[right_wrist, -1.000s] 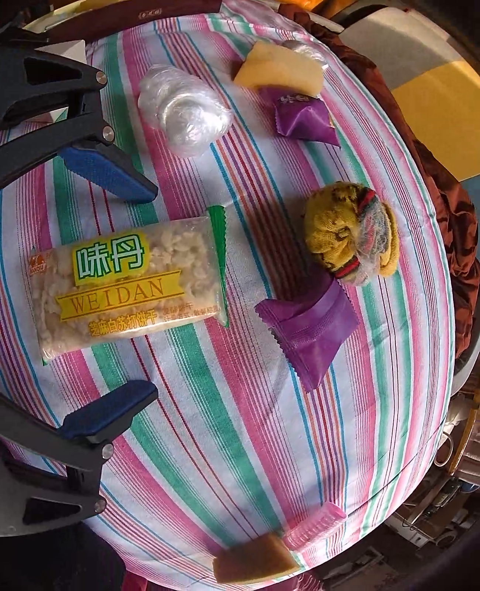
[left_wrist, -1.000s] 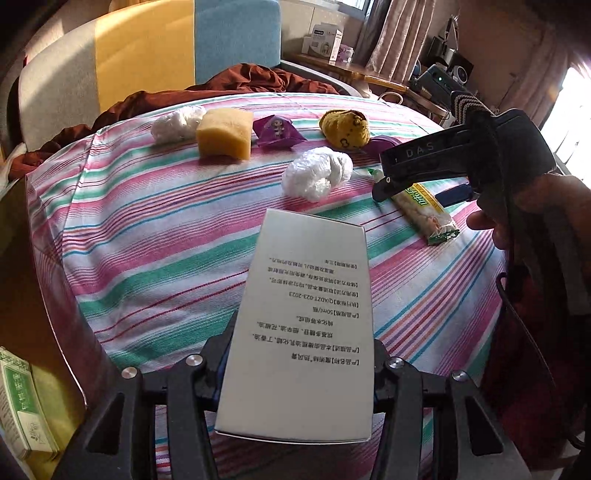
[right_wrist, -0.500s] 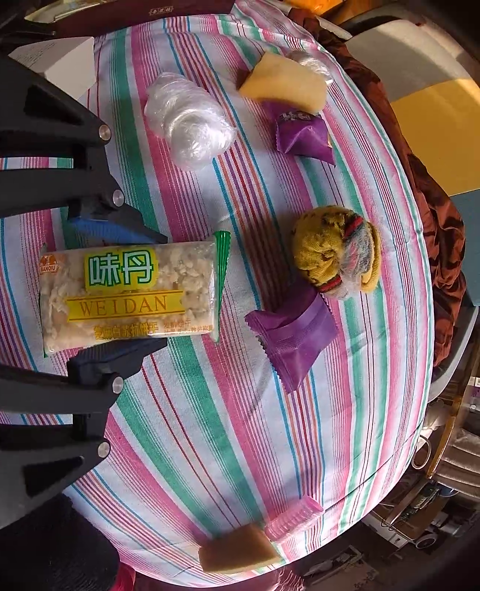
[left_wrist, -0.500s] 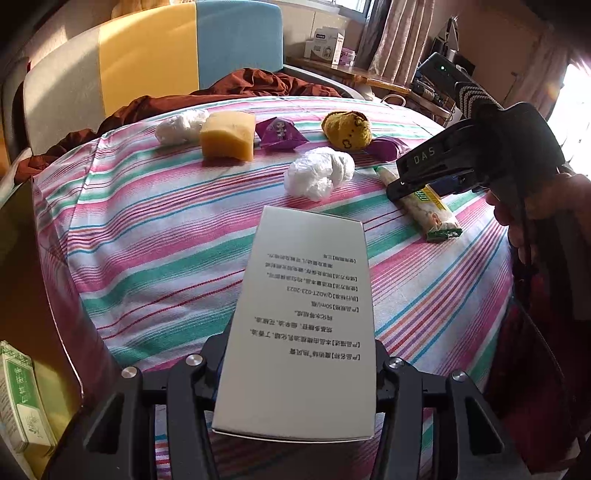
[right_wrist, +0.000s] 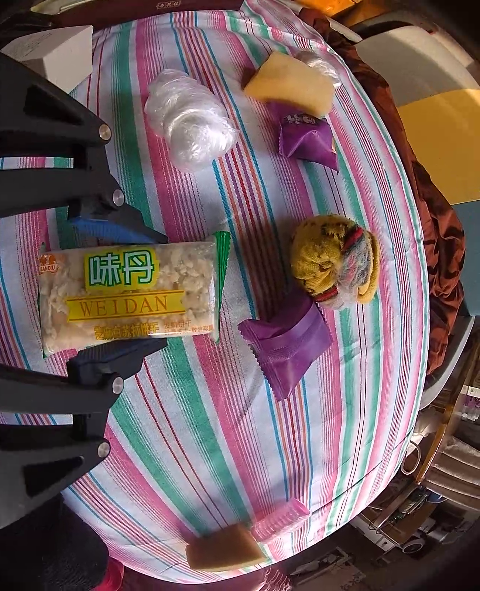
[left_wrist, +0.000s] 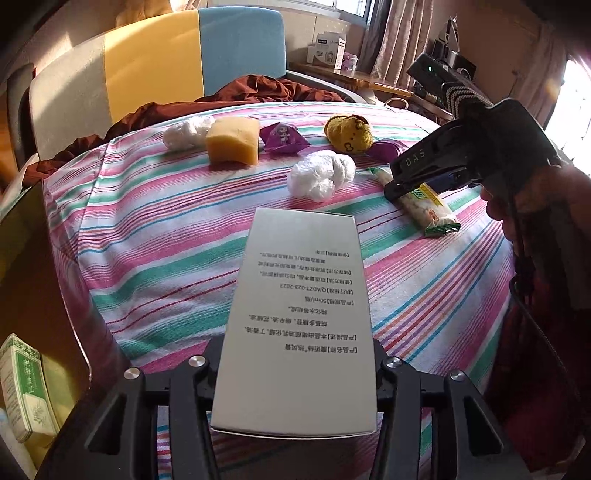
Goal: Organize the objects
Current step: 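Carry the white box into the gold tin with left while right grasps the WEIDAN bag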
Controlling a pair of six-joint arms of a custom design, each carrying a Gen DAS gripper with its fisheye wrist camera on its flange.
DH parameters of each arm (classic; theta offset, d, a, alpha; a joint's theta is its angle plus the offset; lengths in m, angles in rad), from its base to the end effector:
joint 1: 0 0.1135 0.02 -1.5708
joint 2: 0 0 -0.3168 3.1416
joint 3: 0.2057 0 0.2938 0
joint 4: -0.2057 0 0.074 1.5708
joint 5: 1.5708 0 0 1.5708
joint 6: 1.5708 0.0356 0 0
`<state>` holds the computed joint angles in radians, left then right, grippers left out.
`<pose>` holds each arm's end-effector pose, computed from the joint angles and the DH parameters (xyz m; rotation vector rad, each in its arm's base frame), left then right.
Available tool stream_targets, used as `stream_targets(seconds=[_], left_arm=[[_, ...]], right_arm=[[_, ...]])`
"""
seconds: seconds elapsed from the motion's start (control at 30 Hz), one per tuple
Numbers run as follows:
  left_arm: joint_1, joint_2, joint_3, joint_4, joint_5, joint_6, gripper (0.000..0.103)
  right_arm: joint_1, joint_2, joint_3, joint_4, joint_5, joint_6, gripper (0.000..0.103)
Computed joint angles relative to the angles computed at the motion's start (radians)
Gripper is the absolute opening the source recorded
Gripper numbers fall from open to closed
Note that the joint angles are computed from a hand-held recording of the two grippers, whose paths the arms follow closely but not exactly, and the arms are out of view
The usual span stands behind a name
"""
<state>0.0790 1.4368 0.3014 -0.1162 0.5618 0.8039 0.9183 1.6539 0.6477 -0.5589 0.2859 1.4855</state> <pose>0.1870 -0.0042 0.0931 1.0253 2.3663 -0.4949 0.1607 0.1937 0.1102 0.8041 2.7545 -0.1413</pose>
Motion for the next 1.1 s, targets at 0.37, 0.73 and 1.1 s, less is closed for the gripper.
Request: stream_targets(seconds=[0.37, 0.73, 1.1], left_arm=[[0.416, -0.051, 0.309, -0.579, 0.257, 0.226, 0.051], [0.548, 0.400, 0.751, -0.492, 0.037, -0.044, 0.051], [0.510, 0.626, 0.889, -0.416, -0.144, -0.180, 0.051]], right_arm=[[-0.002, -0.019, -0.020, -0.010, 0.008, -0.012, 0.047], [-0.019, -0.024, -0.021, -0.023, 0.013, -0.039, 0.047], [-0.038, -0.040, -0.037, -0.026, 0.015, -0.064, 0.047]])
